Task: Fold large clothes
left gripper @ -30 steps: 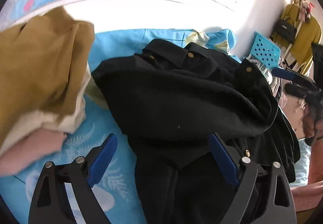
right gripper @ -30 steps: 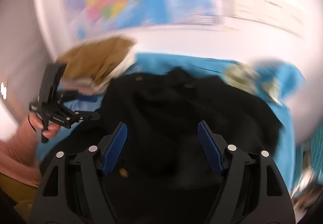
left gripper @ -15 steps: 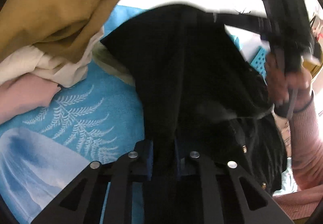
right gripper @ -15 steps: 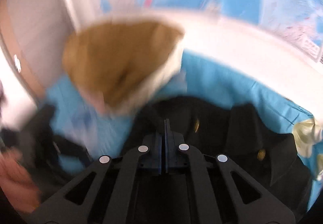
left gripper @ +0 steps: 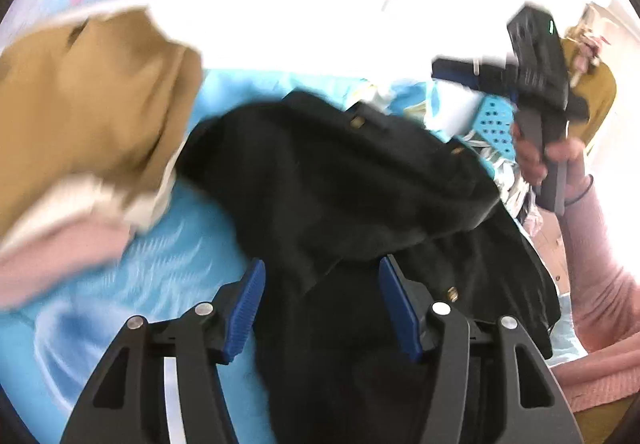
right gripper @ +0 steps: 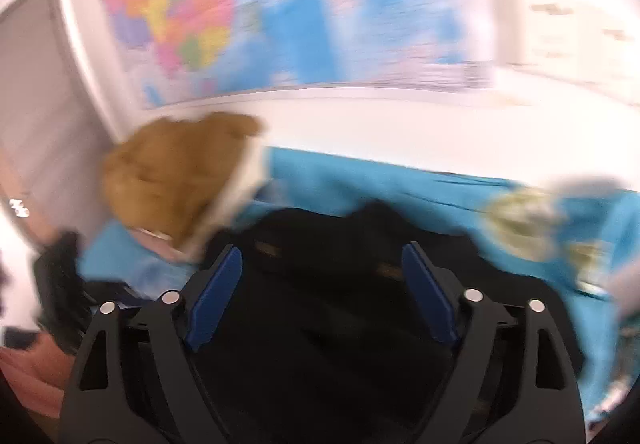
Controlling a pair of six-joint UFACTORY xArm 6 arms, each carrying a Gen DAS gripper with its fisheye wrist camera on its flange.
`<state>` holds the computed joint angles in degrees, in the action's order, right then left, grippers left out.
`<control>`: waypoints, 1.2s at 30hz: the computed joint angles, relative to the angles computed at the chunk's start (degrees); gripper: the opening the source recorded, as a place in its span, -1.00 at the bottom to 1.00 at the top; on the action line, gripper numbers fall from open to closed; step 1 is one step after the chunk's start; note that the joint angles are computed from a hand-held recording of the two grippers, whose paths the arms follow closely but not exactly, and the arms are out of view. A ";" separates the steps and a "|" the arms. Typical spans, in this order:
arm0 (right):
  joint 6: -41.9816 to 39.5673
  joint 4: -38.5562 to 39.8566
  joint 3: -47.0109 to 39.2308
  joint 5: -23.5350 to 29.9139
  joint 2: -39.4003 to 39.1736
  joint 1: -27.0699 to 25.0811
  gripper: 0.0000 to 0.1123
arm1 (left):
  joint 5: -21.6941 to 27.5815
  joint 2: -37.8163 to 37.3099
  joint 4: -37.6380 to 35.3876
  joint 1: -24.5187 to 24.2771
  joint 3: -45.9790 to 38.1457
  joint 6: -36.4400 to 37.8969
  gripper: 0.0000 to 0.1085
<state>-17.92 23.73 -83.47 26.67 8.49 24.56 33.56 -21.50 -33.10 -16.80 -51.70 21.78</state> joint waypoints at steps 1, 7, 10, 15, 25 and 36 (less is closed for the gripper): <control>2.15 -2.45 1.80 0.49 -1.13 -1.27 0.56 | -0.02 0.66 0.00 -0.33 -0.91 0.75 0.09; 2.44 0.16 9.09 4.79 -3.74 -4.75 0.60 | 0.81 11.99 5.74 -3.17 -11.53 -2.29 0.10; -2.60 6.59 14.54 2.97 -7.73 -5.84 0.61 | 2.38 15.43 8.53 -3.10 -15.10 -4.54 0.10; -11.09 15.48 16.73 4.55 -9.56 -6.68 0.49 | 3.28 17.21 8.09 -2.41 -17.15 -4.08 0.10; -21.70 37.19 24.68 2.19 -22.52 -9.30 -0.81 | 2.46 18.36 9.34 -0.84 -19.68 -6.90 0.10; 7.69 8.70 25.03 -7.71 -14.67 -9.21 0.19 | 3.80 25.44 18.99 0.49 -25.94 -18.58 0.10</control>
